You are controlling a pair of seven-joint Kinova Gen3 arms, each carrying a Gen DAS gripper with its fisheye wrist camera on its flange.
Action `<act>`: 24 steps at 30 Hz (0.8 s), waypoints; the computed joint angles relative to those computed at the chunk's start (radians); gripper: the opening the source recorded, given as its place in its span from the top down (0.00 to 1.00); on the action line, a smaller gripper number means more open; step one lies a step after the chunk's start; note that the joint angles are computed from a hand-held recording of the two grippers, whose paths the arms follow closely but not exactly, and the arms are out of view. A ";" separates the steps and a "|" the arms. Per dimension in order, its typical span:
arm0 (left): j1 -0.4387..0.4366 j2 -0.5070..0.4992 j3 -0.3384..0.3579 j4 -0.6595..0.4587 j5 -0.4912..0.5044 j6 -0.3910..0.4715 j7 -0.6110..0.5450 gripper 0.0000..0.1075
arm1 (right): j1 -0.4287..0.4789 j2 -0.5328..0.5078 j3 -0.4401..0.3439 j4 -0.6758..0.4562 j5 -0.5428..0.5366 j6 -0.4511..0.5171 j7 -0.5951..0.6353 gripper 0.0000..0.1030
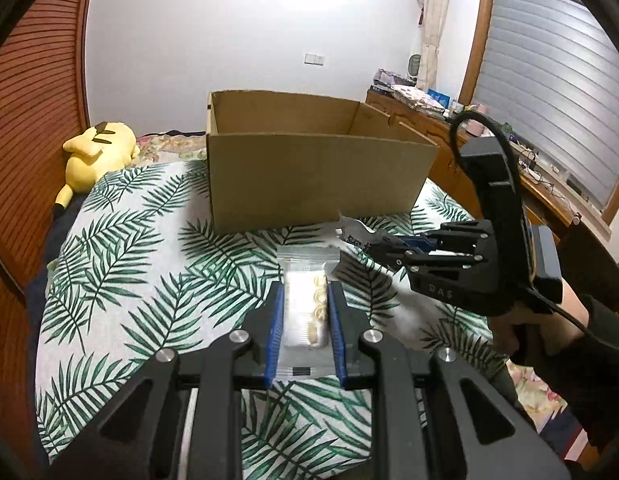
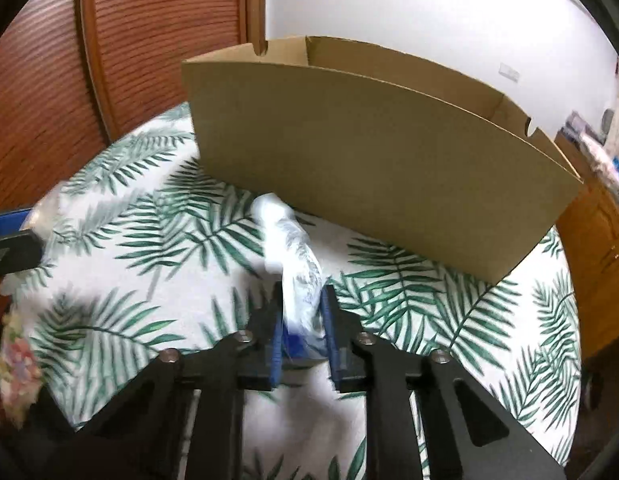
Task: Organize snacks
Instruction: 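Grasp the white printed pouch with the right tool while the left tool holds the clear pack, then lift both held packs and carry them over the box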
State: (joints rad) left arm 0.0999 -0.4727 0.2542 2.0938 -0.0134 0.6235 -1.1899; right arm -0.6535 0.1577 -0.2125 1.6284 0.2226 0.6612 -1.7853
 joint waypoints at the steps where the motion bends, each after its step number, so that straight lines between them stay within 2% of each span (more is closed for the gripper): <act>1: 0.000 0.002 0.000 -0.006 0.000 0.003 0.001 0.82 | -0.012 -0.012 0.015 0.008 0.001 -0.005 0.000 0.88; 4: 0.006 0.017 -0.003 -0.034 0.004 0.013 0.000 0.82 | 0.029 -0.035 -0.003 0.013 -0.038 -0.001 0.029 0.88; 10: 0.018 0.058 -0.024 -0.102 0.005 0.025 -0.018 0.82 | 0.055 -0.085 -0.012 0.021 -0.084 -0.028 0.039 0.88; 14: 0.027 0.092 -0.037 -0.150 0.007 0.037 -0.034 0.82 | 0.098 -0.133 -0.013 0.024 -0.177 -0.047 0.098 0.88; 24: -0.001 0.143 -0.011 -0.230 -0.044 0.033 0.004 0.82 | 0.150 -0.201 -0.005 0.020 -0.300 -0.090 0.208 0.88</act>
